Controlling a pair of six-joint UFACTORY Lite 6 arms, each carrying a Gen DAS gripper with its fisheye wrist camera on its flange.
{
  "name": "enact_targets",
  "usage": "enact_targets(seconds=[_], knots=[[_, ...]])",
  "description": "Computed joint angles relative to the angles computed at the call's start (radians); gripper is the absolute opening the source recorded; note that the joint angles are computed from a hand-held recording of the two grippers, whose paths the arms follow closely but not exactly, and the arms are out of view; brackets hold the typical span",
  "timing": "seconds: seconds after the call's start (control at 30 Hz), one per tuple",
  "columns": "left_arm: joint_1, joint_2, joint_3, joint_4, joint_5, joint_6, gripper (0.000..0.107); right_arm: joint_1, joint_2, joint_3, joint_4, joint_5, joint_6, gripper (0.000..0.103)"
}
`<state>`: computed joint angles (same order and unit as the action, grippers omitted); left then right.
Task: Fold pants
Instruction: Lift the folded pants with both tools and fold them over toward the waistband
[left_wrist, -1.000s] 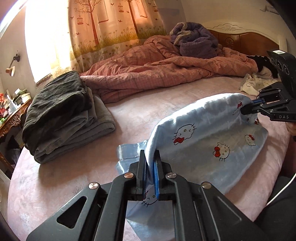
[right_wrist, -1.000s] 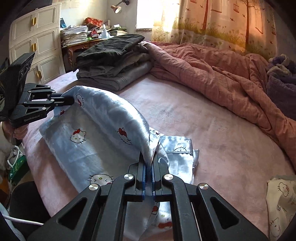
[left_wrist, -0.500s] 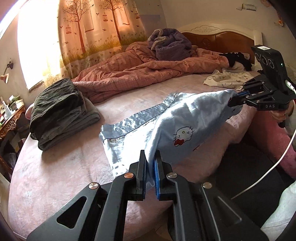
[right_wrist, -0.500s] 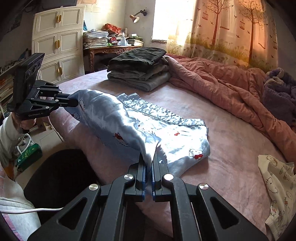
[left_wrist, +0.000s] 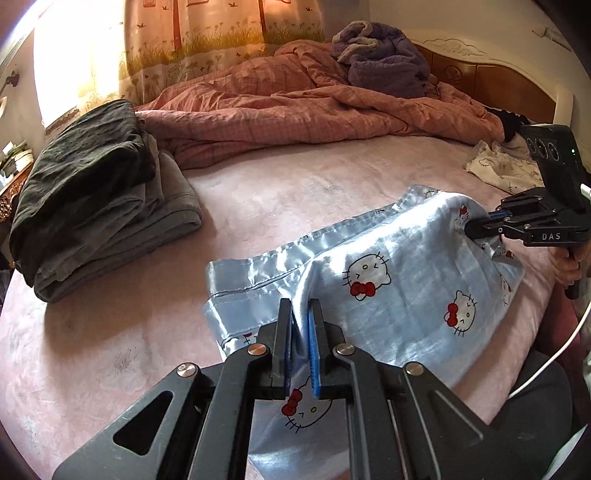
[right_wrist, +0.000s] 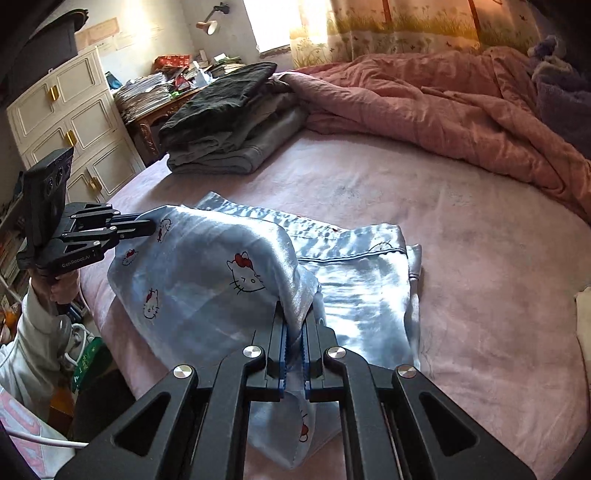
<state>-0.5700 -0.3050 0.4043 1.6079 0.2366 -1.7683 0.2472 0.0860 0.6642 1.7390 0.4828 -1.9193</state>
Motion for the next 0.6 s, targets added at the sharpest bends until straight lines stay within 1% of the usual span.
enact_targets(seconds=[0.1,0.23,0.33,0.4,0.5,0.6], knots=[[0.069,0.075,0.043,0.177,-0.024,-0.155,0.009,-0.009,0.099,0.081,-0.004,0.004,0.016,0.004],[0.14,0.138,0.083,0.378,-0.055,-0.329,0.009,-0.003,0.171,0.154,-0.003,-0.02,0.038,0.004],[0.145,0.184,0.107,0.462,-0.04,-0.409,0.009,0.006,0.196,0.183,0.018,-0.046,0.034,0.004],[0.148,0.22,0.125,0.51,-0.019,-0.453,0.007,0.009,0.203,0.189,0.027,-0.057,0.036,0.004],[0.174,0.274,0.164,0.612,-0.014,-0.55,0.006,0.014,0.217,0.207,0.049,-0.08,0.024,0.004],[0.191,0.319,0.196,0.586,0.015,-0.52,0.006,0.016,0.247,0.239,0.062,-0.101,0.019,0.004]])
